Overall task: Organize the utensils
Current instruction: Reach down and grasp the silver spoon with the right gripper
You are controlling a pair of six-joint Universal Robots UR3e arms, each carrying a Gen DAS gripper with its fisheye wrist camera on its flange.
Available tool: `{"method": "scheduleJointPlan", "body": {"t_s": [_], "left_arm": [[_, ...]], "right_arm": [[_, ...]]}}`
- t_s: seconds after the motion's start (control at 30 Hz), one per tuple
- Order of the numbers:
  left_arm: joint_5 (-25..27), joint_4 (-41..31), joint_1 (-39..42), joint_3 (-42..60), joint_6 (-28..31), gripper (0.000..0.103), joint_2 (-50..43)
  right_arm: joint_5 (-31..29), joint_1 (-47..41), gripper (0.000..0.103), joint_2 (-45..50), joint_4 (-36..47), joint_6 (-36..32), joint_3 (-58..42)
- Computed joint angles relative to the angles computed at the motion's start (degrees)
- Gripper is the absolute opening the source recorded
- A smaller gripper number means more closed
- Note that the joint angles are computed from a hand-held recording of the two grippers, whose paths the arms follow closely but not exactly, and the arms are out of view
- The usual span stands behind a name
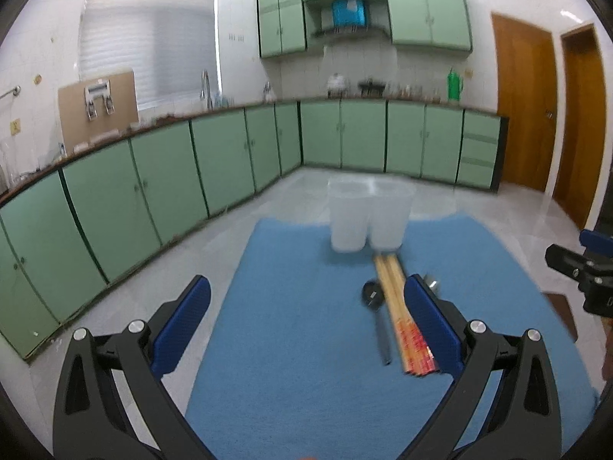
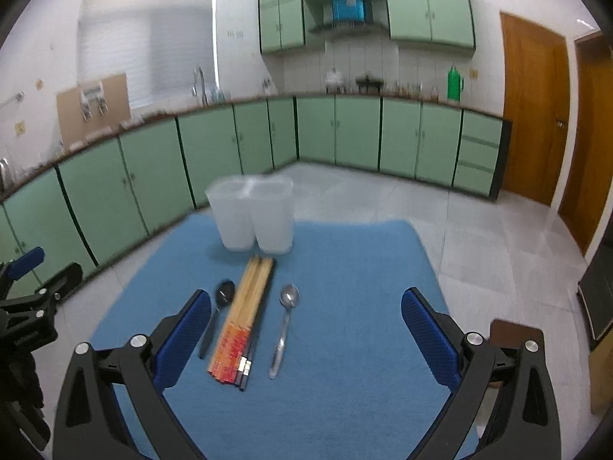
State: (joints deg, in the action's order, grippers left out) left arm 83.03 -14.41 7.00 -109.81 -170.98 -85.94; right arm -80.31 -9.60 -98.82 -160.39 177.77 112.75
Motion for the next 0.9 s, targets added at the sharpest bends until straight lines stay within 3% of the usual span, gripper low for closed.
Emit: {"method": "scheduleJointPlan", "body": {"t_s": [0.2, 0.5, 0.73, 0.9], "left_arm": [[2.7, -3.6, -1.4, 9.3, -0.4, 0.098, -13.3], [3.6, -8.6, -3.0, 21.0, -1.2, 0.098, -27.0], [2.0, -11.7, -3.5, 26.7, -1.3, 0.098, -31.9], [1.1, -13.5, -5.1, 31.2, -0.5, 0.098, -35.7]], "right_arm": [[0.7, 2.0, 0.095, 16.4, 3.1, 0.8, -11.6], [-0.5, 4.7, 0.069, 37.5, 15.1, 1.0, -33.6], [-0.1, 4.6, 0.050, 45.1, 22.7, 1.0, -43.1], [-0.5, 4.7, 0.041, 46.2, 21.9, 0.4, -43.8]]}}
